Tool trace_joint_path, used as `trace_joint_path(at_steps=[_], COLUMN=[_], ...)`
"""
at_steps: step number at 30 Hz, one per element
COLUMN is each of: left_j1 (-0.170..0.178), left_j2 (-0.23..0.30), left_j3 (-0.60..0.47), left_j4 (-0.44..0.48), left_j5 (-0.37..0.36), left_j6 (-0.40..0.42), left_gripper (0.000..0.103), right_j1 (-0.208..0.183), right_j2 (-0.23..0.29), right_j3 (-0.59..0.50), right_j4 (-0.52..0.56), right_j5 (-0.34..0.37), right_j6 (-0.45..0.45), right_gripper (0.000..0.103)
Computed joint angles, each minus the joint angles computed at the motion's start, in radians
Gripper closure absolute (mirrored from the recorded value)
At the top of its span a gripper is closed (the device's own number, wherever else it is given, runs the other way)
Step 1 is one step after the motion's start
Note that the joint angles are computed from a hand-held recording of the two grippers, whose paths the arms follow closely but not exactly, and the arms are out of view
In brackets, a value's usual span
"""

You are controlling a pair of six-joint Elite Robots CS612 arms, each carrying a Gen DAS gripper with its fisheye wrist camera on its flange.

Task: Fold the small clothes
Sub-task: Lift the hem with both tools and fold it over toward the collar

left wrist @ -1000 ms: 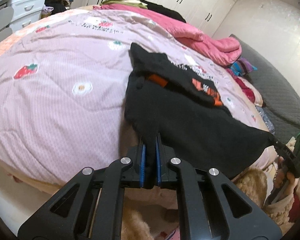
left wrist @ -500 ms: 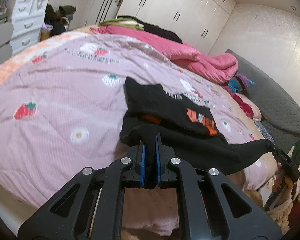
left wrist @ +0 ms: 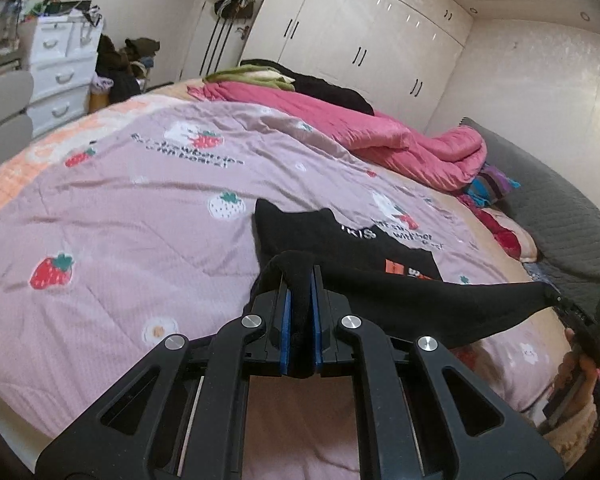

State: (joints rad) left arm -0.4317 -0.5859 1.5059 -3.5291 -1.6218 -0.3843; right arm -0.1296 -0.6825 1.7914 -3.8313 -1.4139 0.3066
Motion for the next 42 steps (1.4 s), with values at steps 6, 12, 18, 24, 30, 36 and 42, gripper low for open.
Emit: trace_joint_path(at_steps=[6, 12, 18, 24, 30, 36, 42], left_j1=[0.003, 0.002, -0.010, -0.008, -0.007, -0.006, -0.003], left_j2=[0.025, 0.040, 0.059, 0.086, 0.116, 0.151, 0.181], left_j3=[-0.058, -0.104, -0.159, -0.222, -0.290, -0.356, -0.406], left_j4=[0.015, 0.038, 0.082, 0.118, 0.177, 0.244, 0.292], left_j5=[0.008, 0.031, 0.116, 0.131, 0.152, 0.168, 0.168], left_j6=[-0.007, -0.006, 0.021, 0.024, 0.041, 0.063, 0.065], left_gripper=[0.100, 0.100, 0.100, 0.100, 0.100, 0.100, 0.100], right_j1=[0.000, 0.008, 0.019, 0.023, 0.030, 0.032, 0.035], right_j2=[0.015, 0.029, 0.038, 0.052, 0.072, 0.104, 0.142], right_j3=[-0.048, -0.098, -0.145, -0.197, -0.253, -0.314, -0.358], right_j4=[0.029, 0.058, 0.101, 0.171, 0.233, 0.278, 0.302], right_j5=[-0.012, -0.042, -0.072, -0.117, -0.152, -0.157, -0.173], right_j6=[0.010, 0.015, 0.019, 0.048, 0.057, 0.079, 0.062], right_gripper=[0.095, 0.095, 0.095, 0.095, 0.095, 0.095, 0.095])
